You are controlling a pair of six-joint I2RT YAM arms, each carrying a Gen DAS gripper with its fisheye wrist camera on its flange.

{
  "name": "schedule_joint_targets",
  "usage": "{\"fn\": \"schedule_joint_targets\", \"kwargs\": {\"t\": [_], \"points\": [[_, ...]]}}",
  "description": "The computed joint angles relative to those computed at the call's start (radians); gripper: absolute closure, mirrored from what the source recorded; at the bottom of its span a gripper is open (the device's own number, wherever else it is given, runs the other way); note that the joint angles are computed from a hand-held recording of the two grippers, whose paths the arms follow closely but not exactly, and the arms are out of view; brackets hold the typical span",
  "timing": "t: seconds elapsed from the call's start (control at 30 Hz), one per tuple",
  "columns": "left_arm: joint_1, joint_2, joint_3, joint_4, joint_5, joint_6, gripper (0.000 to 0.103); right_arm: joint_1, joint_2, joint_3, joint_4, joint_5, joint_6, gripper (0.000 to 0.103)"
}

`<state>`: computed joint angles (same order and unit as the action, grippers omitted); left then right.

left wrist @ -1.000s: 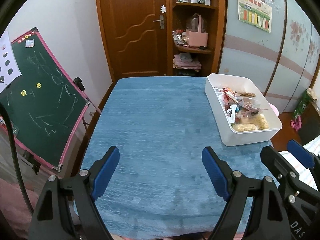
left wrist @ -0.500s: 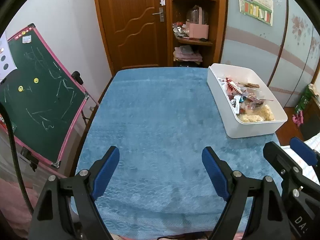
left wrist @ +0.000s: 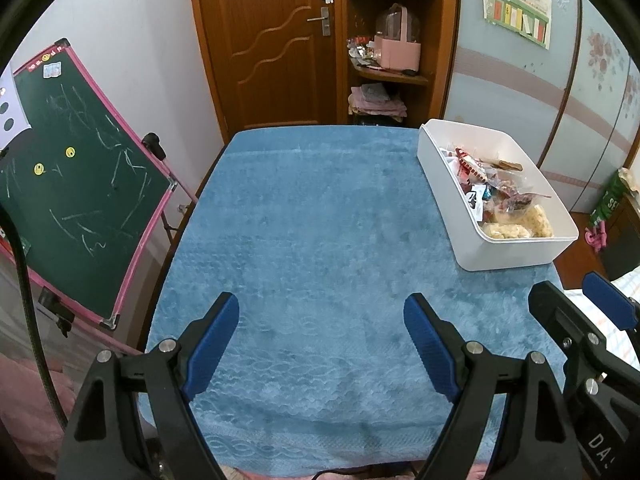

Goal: Organize snacks

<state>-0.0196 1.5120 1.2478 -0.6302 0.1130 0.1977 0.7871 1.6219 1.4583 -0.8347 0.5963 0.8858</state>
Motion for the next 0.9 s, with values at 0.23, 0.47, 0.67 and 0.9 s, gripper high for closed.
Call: {"fn": "schedule_joint_targets", "kwargs": {"t": [0.23, 0.47, 0.67, 0.9], "points": [[-0.008, -0.003, 0.000, -0.004, -0.005, -0.008, 0.019, -0.003, -0.010, -0.013, 0.014, 0.007, -0.005, 0.032], [-0.005, -0.011, -0.002, -0.006, -0.002, 0.000, 0.019, -0.006, -0.021, -0.027, 0.024, 0.004, -0.008, 0.032], [-0.005, -0.014, -0.002, -0.005, -0.004, 0.001, 0.019, -0.007, -0.023, -0.027, 0.023, 0.004, -0.009, 0.032], [-0.008, -0.014, 0.001, -0.009, -0.005, -0.001, 0.019, -0.009, -0.028, -0.033, 0.024, 0.003, -0.012, 0.032]]}}
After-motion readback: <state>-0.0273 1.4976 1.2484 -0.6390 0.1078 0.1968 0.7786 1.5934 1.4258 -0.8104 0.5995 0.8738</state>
